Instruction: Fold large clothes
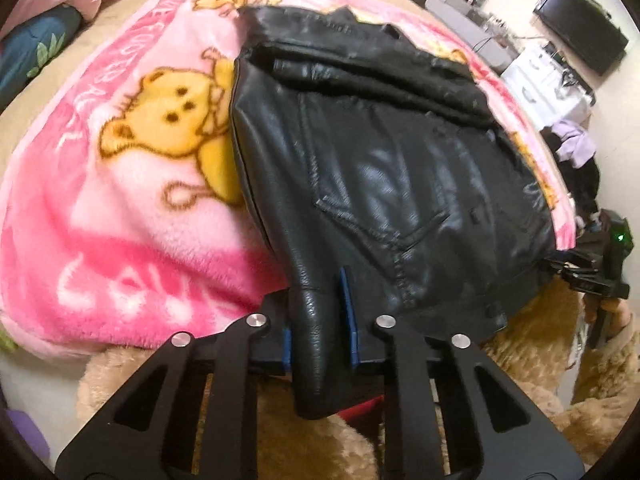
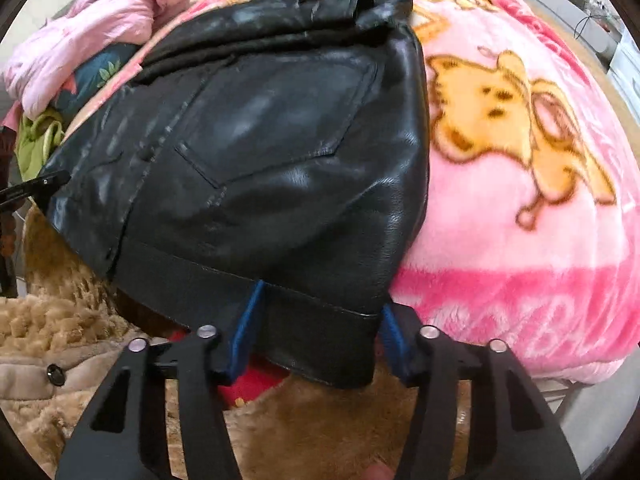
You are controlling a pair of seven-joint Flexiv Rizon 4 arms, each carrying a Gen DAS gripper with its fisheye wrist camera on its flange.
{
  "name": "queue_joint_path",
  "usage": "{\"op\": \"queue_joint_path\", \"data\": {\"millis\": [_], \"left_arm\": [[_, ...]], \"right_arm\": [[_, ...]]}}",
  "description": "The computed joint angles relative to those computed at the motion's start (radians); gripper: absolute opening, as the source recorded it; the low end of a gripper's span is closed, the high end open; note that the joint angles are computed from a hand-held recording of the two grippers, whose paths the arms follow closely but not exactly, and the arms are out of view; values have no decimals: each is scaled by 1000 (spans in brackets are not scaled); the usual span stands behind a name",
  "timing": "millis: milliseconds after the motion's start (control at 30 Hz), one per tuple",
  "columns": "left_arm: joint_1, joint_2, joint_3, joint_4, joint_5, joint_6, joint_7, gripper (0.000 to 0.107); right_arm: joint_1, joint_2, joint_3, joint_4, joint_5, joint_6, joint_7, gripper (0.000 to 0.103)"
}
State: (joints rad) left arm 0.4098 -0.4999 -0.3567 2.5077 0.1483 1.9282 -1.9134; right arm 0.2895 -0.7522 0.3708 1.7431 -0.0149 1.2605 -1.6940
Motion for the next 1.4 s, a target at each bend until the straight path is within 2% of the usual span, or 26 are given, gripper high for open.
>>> {"op": "queue_joint_path", "data": {"millis": [33, 100, 200, 267, 533, 767, 933, 1067, 1167, 1400], "left_arm": [[13, 1, -12, -1, 6, 5, -2, 10], [38, -2, -36, -6, 17, 10, -8, 8], [73, -12, -75, -17, 34, 24, -26, 7], [87, -14, -91, -23, 45, 38, -40, 7], [151, -5, -141, -51, 103, 84, -103, 7], [204, 38, -165, -78, 146, 105, -173, 7], [219, 63, -163, -123, 148, 93, -221, 7], [271, 42, -201, -161, 163, 85, -250, 7], [299, 22, -224, -191, 163, 73, -258, 7], [255, -26, -189, -292, 89, 23, -221, 8]], "right_arm": [[-18, -5, 17, -10, 8, -5, -15, 43], [-51, -17, 47, -29, 31, -11, -43, 31], [-115, -38, 113, -70, 100, -26, -85, 20], [-166, -45, 168, -87, 161, -20, -129, 16], [-301, -45, 347, -124, 349, 77, -324, 12], [-342, -80, 435, -233, 443, 107, -420, 11], [-283, -111, 415, -348, 479, 121, -407, 11], [-229, -150, 379, -462, 488, 103, -365, 11], [-168, -174, 315, -550, 481, 82, -311, 11], [-25, -239, 151, -734, 414, 24, -160, 11]]}}
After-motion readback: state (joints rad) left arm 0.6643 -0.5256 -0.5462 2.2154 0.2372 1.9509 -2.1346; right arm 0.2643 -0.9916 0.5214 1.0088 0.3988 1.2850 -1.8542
